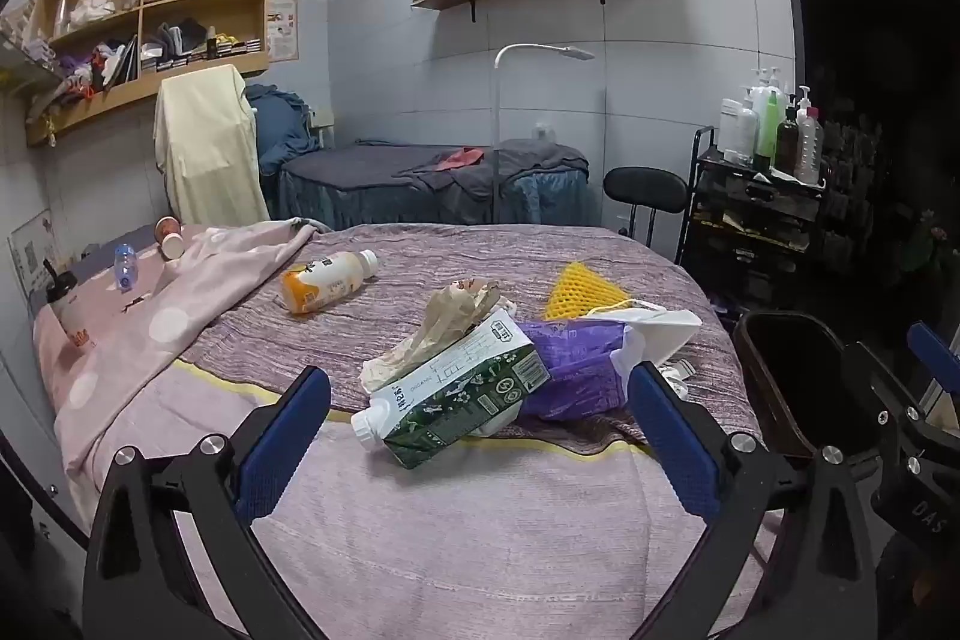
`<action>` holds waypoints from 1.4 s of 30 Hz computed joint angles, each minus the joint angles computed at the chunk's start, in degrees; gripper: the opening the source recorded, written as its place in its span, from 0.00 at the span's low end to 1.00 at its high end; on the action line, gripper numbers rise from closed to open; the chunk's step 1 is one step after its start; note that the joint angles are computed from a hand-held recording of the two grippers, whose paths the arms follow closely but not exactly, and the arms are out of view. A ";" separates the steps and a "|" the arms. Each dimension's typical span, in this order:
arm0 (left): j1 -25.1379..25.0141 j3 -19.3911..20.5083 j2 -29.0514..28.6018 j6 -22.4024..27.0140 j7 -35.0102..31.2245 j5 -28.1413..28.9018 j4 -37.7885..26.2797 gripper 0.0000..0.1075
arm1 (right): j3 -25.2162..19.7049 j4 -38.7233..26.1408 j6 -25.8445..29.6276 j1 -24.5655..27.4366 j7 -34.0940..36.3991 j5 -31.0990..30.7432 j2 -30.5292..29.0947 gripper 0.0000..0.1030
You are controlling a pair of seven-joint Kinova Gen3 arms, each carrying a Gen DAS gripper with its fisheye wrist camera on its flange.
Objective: Collect trash
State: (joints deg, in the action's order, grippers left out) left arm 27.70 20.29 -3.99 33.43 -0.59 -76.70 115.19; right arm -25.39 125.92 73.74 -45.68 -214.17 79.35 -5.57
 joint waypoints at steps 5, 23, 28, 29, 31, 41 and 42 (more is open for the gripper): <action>-0.41 -0.16 -0.27 -0.86 -1.11 1.57 -0.17 0.90 | -0.28 0.56 0.66 -0.41 -1.22 0.45 0.01 0.95; -1.04 0.24 0.15 -1.52 -1.33 1.36 -0.01 0.90 | 0.48 0.28 -1.71 0.82 -0.75 -0.26 0.43 0.95; -0.59 -0.11 0.21 -1.38 -1.20 1.22 -0.02 0.90 | 0.85 0.18 -2.06 0.81 -0.64 -0.22 0.37 0.95; -0.53 -0.13 0.26 -1.29 -1.14 1.11 -0.04 0.90 | 0.85 0.19 -2.07 0.82 -0.60 -0.23 0.34 0.95; -0.46 -0.23 0.24 -1.31 -0.98 1.07 -0.01 0.90 | 0.85 0.28 -2.15 0.83 -0.65 -0.19 0.28 0.95; -0.28 -0.52 0.36 -1.52 -0.28 0.42 0.18 0.90 | 0.84 0.24 -2.25 0.87 -0.67 -0.40 0.38 0.95; -0.27 -0.54 0.35 -1.51 -0.36 0.53 0.15 0.90 | 0.82 0.27 -2.26 0.85 -0.75 -0.40 0.45 0.95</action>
State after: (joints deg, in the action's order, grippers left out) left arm 27.43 19.75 -3.64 31.92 -0.95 -76.17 115.34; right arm -24.58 126.19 71.48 -44.84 -214.92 78.95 -5.12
